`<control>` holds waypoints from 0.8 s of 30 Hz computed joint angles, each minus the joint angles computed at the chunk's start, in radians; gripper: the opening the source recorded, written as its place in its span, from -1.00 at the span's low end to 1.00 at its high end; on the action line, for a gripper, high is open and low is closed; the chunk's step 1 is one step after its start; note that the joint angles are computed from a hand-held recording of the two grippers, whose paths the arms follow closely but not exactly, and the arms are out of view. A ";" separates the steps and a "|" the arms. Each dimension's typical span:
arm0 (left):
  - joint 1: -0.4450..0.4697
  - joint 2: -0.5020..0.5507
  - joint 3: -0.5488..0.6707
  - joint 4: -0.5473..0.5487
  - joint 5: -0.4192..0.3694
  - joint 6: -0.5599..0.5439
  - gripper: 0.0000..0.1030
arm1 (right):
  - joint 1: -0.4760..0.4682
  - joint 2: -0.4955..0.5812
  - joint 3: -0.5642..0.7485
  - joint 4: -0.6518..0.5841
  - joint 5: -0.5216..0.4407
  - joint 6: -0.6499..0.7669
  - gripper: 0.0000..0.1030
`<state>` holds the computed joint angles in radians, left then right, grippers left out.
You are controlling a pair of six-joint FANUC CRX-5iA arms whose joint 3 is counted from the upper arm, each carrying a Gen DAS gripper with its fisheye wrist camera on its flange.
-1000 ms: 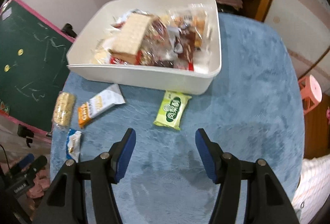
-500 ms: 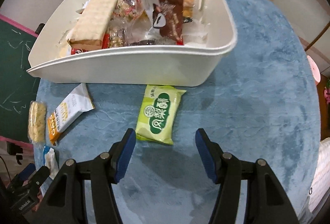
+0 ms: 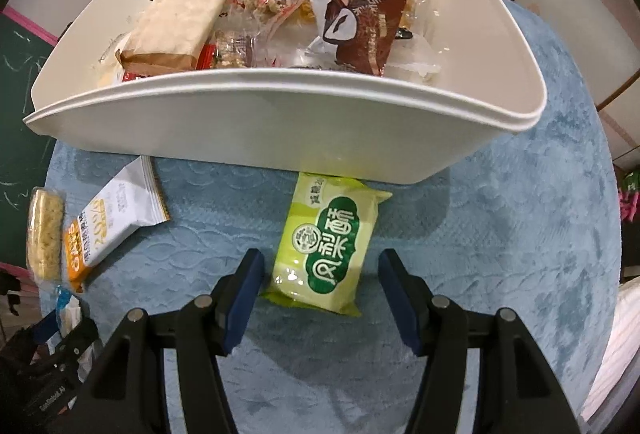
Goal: Organize snacks
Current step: 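Grasp the blue wrapper with the left tool while the right tool grasps the green bag, then carry both bags over the white bin and open both tools to drop them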
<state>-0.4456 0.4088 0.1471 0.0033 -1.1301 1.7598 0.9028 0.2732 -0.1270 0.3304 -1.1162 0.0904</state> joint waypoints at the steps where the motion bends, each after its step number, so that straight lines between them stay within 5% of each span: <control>1: -0.004 -0.002 0.001 -0.005 -0.002 0.004 0.33 | 0.003 0.001 -0.001 0.006 -0.005 -0.007 0.02; 3: -0.012 0.001 0.008 -0.007 -0.005 0.014 0.16 | 0.002 0.008 0.001 0.018 -0.003 -0.002 -0.20; 5: -0.020 -0.001 0.015 -0.010 -0.006 0.016 -0.30 | 0.000 0.011 0.006 0.016 0.003 0.010 -0.21; 7: -0.027 0.001 0.025 -0.017 -0.015 0.020 -0.41 | 0.003 0.001 -0.002 0.013 0.005 0.012 -0.21; 24: -0.102 -0.126 -0.049 0.062 -0.012 0.017 -0.46 | 0.162 -0.173 -0.102 0.127 -0.074 -0.040 -0.21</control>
